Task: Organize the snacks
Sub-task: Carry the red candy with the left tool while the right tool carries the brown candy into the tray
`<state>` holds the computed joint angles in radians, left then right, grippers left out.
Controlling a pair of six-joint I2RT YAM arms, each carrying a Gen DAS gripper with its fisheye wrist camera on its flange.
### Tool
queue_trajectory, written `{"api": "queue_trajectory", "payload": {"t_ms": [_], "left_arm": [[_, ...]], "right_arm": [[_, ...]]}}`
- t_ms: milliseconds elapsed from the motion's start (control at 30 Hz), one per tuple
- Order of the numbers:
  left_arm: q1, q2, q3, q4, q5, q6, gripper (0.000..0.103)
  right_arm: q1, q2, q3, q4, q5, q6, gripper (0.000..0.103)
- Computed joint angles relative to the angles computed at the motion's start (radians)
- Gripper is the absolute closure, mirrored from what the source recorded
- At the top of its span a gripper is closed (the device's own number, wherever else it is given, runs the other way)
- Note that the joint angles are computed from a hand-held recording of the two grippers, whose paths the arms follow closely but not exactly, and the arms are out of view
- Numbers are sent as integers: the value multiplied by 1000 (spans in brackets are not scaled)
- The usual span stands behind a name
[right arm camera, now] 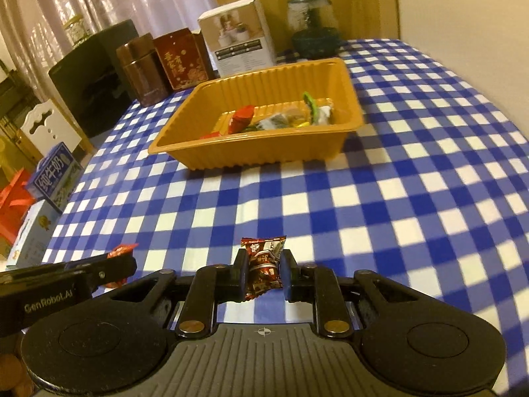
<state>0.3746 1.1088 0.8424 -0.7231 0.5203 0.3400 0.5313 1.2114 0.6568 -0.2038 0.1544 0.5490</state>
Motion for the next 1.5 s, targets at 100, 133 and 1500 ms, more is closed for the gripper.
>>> {"api": "queue_trajectory", "payload": {"t_ms": [100, 133, 1500], "left_arm": [[-7, -51, 9, -53, -9, -8, 84], [-9, -61, 14, -67, -11, -9, 84], [4, -202, 100, -254, -36, 24, 84]], "right_arm": [[13, -79, -18, -56, 15, 14, 83], [18, -102, -22, -72, 21, 15, 83], [86, -336, 16, -308, 103, 29, 83]]}}
